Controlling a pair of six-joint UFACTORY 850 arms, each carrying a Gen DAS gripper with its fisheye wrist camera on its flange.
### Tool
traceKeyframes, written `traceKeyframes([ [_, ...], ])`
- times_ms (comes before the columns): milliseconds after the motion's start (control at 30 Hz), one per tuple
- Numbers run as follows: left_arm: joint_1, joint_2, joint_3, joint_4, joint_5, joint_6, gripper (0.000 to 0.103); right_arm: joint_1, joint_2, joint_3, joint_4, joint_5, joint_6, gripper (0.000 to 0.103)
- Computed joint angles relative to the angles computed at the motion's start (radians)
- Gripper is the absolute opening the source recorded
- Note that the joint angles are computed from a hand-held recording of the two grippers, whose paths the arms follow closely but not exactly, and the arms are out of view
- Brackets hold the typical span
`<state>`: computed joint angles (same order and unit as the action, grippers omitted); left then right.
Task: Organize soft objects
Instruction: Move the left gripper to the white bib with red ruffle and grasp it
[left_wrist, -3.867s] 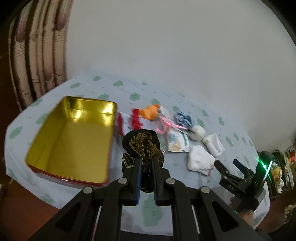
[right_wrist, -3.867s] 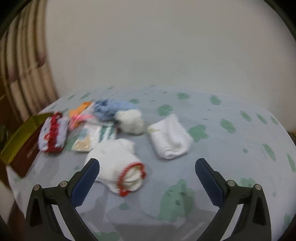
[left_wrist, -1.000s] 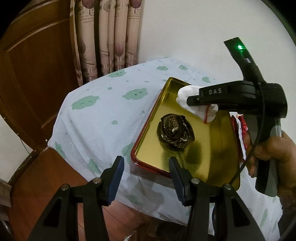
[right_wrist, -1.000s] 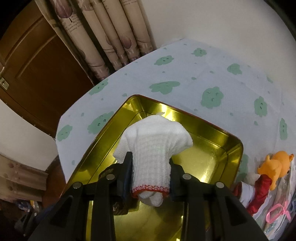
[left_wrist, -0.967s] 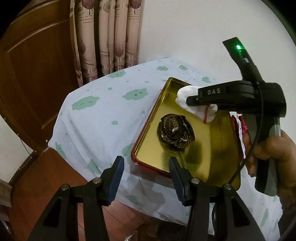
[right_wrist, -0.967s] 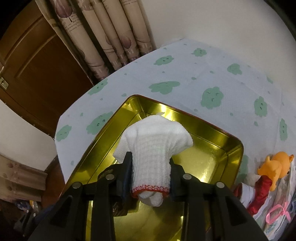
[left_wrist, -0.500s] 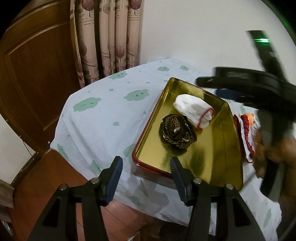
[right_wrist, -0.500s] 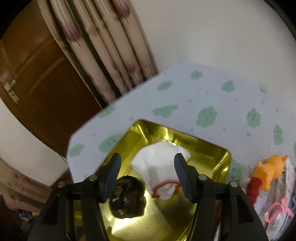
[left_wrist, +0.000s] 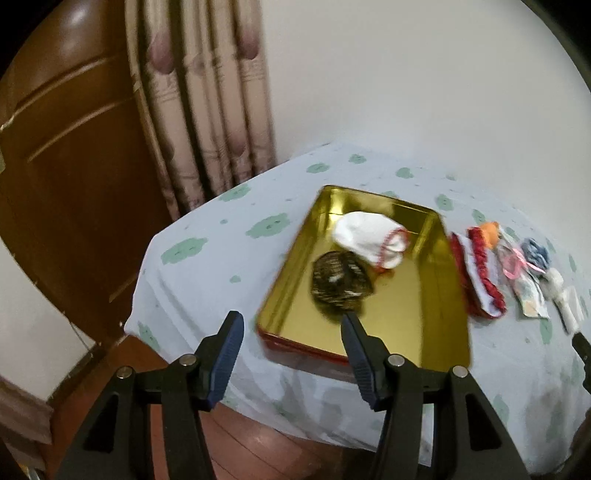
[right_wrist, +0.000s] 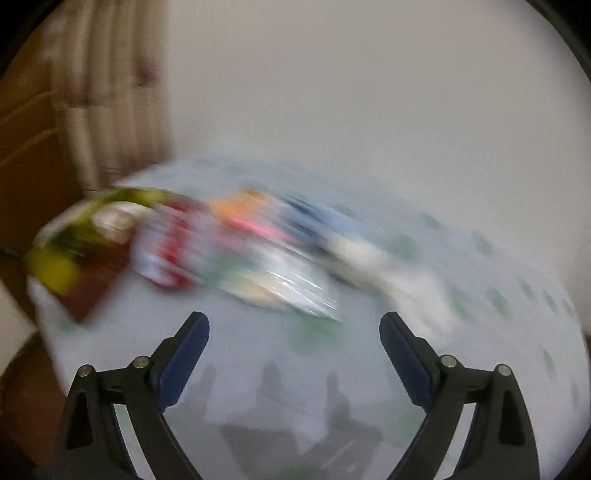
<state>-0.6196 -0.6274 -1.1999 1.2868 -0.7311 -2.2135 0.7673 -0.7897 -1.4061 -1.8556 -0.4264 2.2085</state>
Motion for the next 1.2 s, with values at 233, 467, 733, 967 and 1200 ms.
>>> traceKeyframes([
  [233, -0.047, -0.04, -0.08, 0.014, 0.103, 0.101, 0.056, -0.102, 0.077, 0.207, 0.162, -0.128, 0.01, 0.092],
  [467, -0.06, -0.116, -0.208, -0.038, 0.314, 0.238, 0.056, -0.191, 0.13, 0.304, -0.017, -0.056, 0.345, 0.092],
  [733, -0.001, -0.225, -0.37, -0.302, 0.553, 0.437, 0.056, -0.191, 0.125, 0.316, -0.176, -0.043, 0.445, 0.098],
  [967, 0.051, -0.324, -0.501, -0.718, 0.516, 0.738, 0.056, -0.211, 0.155, 0.364, -0.362, -0.025, 0.652, 0.098],
  [1200, 0.074, -0.397, -0.605, -0.785, 0.453, 0.802, 0.056, -0.219, 0.149, 0.354, -0.421, 0.014, 0.686, 0.098],
])
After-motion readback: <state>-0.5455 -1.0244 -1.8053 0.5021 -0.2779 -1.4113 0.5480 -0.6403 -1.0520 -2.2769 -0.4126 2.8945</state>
